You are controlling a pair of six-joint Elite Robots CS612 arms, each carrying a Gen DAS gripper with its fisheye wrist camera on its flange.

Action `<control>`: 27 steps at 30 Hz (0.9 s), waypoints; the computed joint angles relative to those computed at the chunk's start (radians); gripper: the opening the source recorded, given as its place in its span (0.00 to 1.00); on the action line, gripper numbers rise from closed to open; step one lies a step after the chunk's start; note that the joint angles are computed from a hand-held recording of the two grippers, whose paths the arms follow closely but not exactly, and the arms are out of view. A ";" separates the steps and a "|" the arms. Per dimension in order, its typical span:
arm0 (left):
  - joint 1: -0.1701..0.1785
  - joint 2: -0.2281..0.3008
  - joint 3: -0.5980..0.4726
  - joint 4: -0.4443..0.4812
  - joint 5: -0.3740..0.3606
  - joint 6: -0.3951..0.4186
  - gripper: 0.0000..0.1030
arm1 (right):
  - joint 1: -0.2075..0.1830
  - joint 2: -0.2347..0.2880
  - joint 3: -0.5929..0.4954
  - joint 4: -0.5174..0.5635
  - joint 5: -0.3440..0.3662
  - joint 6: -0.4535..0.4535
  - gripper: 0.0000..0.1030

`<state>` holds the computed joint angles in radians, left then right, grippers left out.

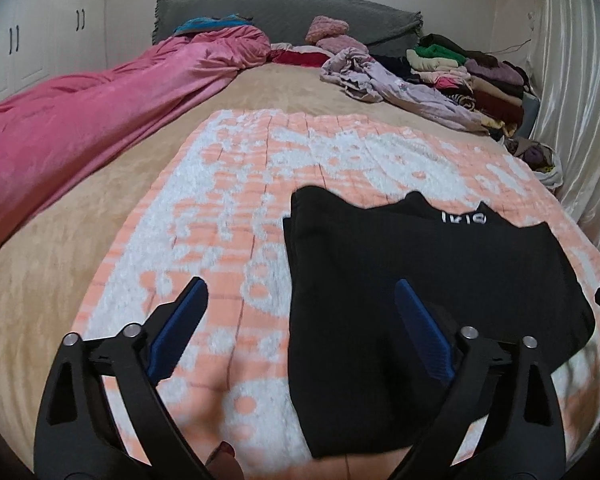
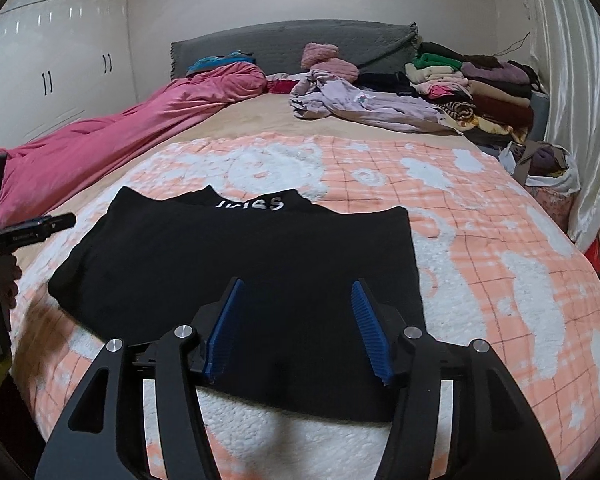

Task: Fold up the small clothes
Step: 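Pull both open tools back from the folded shirt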

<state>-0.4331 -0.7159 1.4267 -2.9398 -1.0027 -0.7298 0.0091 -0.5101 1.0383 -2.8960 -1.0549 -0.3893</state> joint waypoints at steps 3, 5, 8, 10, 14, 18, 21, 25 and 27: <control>-0.003 0.000 0.007 0.015 -0.031 -0.024 0.86 | 0.002 -0.002 0.007 0.005 0.005 -0.001 0.53; -0.006 0.000 0.008 0.022 -0.033 -0.022 0.86 | 0.004 -0.003 0.010 0.009 0.003 -0.006 0.53; -0.012 0.000 0.011 0.030 -0.039 -0.010 0.86 | 0.007 -0.005 0.016 0.012 0.003 -0.005 0.53; -0.016 0.000 0.014 0.035 -0.042 -0.007 0.86 | 0.008 -0.006 0.020 0.010 0.000 -0.005 0.54; -0.020 -0.007 0.025 0.038 -0.042 -0.011 0.86 | 0.011 -0.009 0.028 0.009 0.002 -0.008 0.60; -0.017 -0.008 0.025 0.066 -0.055 -0.037 0.86 | 0.017 -0.005 0.024 0.029 -0.022 -0.030 0.60; -0.010 -0.004 0.009 0.146 -0.082 -0.055 0.86 | 0.022 0.007 0.002 0.073 -0.071 -0.020 0.60; 0.007 0.006 -0.007 0.202 -0.163 -0.082 0.86 | 0.022 0.036 -0.054 0.193 -0.119 0.024 0.60; 0.010 0.004 -0.001 0.187 -0.172 -0.085 0.86 | 0.019 0.043 -0.059 0.202 -0.104 0.041 0.60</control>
